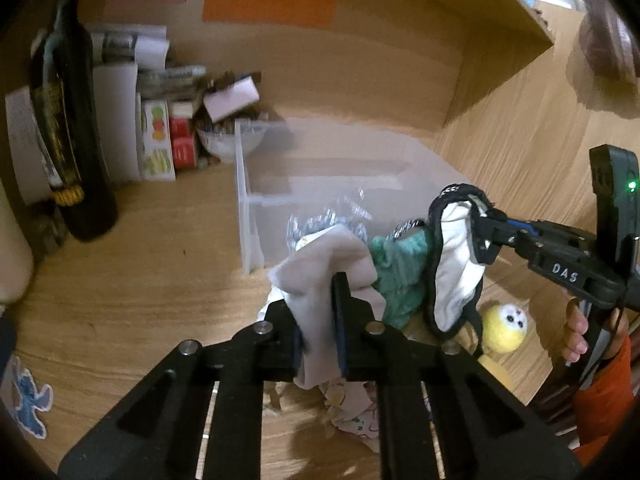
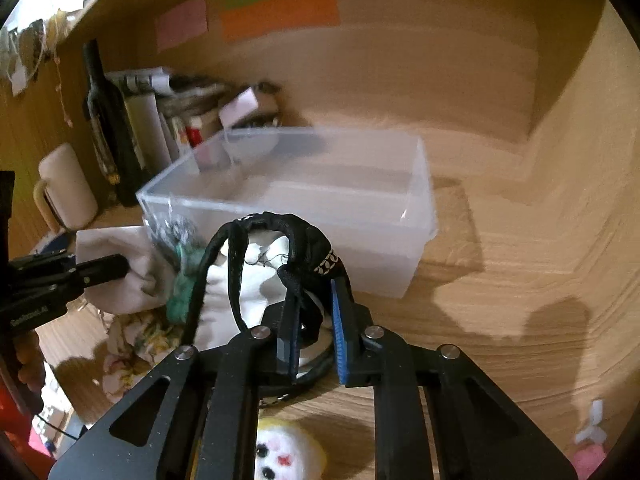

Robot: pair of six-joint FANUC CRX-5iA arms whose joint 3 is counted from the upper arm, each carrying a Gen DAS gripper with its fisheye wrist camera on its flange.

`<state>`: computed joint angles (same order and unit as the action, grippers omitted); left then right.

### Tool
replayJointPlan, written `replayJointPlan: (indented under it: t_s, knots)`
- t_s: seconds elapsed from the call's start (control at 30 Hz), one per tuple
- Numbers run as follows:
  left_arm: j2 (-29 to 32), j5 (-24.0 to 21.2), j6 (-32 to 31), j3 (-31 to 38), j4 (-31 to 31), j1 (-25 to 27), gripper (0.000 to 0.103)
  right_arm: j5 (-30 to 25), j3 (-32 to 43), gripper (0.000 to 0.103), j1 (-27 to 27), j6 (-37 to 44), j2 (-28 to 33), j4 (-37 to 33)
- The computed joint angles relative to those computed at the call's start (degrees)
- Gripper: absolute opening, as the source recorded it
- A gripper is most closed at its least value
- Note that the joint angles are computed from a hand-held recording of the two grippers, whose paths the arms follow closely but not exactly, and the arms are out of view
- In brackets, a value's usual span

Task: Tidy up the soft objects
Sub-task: 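Lift both masks and carry them over the clear plastic box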

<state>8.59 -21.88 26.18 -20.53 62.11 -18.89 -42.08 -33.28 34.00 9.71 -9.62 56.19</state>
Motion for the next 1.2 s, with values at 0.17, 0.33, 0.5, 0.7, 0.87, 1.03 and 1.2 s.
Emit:
replayJointPlan:
  t_s: [0.17,0.33,0.5,0.7,0.87,1.03,1.2]
  knots:
    - [-2.4,4.0,-9.83,-2.54,10.01,-2.56,0.01,0.61,-1.95,0.012,-0.67,-5.49,-2.59,7.45]
    - [-3.71,7.48,-20.51,-3.0,22.13,-5.54,0.01,2.57,-3.51,0.012,-2.69,-11.04,-4.21,16.83]
    - [-3.89,10.59,-32.17,-1.58,35.93,-9.04,0.01,2.2,-2.73,0.012,-4.46,-14.97,-3.93,23.4]
    - [-1.99,11.33,-38.54,2.5,43.39,-10.18,0.01,2.01,-0.67,0.012,-6.54,-15.9,-2.91,27.73]
    - [0.97,8.09,-30.66,6.31,35.68,-7.22,0.01,1.89,1.95,0.012,-8.37,-16.05,-0.58,29.94]
    - [5.01,7.02,-23.68,10.58,28.37,-5.41,0.01,-0.32,5.11,0.012,-9.28,-15.44,3.87,31.03]
    - [9.26,4.32,-7.04,15.66,9.37,-1.96,0.01,0.62,8.53,0.012,-10.16,-11.19,8.03,26.94]
